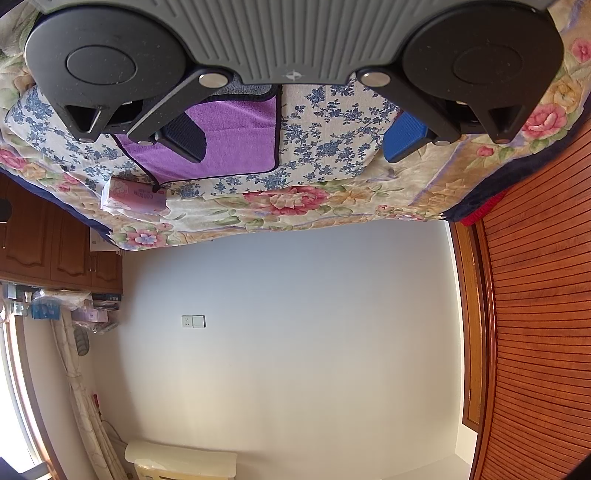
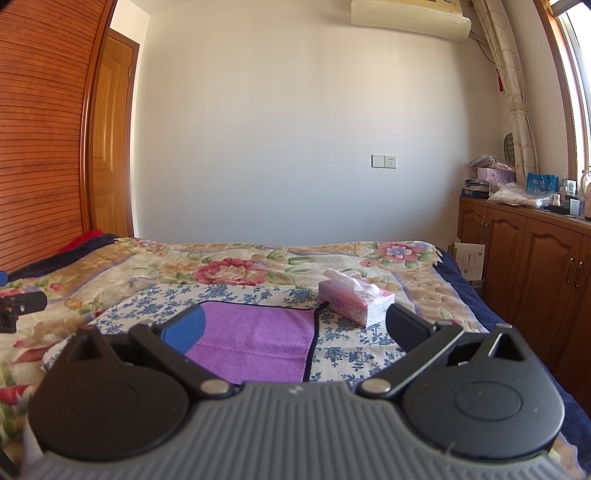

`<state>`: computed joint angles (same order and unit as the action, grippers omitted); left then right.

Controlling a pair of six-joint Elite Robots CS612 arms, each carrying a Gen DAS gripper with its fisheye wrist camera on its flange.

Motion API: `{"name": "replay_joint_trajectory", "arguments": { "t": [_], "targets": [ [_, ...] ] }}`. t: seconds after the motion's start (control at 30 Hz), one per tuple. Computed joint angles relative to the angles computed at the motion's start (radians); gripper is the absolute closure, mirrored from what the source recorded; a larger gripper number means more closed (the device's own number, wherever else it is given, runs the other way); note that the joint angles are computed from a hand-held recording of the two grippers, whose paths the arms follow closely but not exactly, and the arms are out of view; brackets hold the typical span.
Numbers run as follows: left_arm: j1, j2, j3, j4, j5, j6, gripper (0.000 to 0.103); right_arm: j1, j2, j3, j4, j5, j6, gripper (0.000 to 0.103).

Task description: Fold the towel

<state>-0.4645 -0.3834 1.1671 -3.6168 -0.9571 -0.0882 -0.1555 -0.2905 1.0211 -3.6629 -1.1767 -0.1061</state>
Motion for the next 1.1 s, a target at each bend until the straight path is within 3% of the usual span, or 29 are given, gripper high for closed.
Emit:
{"name": "replay_joint_trajectory", "arguments": {
  "t": [0.53,1.1],
  "targets": [
    [0.002,0.006,-0.004,0.002,-0.003,0.004,0.000,0.002,-0.005,0.005,0.009,0.000,-0.004,0.000],
    [0.000,0.006,-0.019,0.074,-0.010,0.004,0.000,0.009,0.012,-0.037,0.076,0.008,-0.025,0.000]
  ]
}}
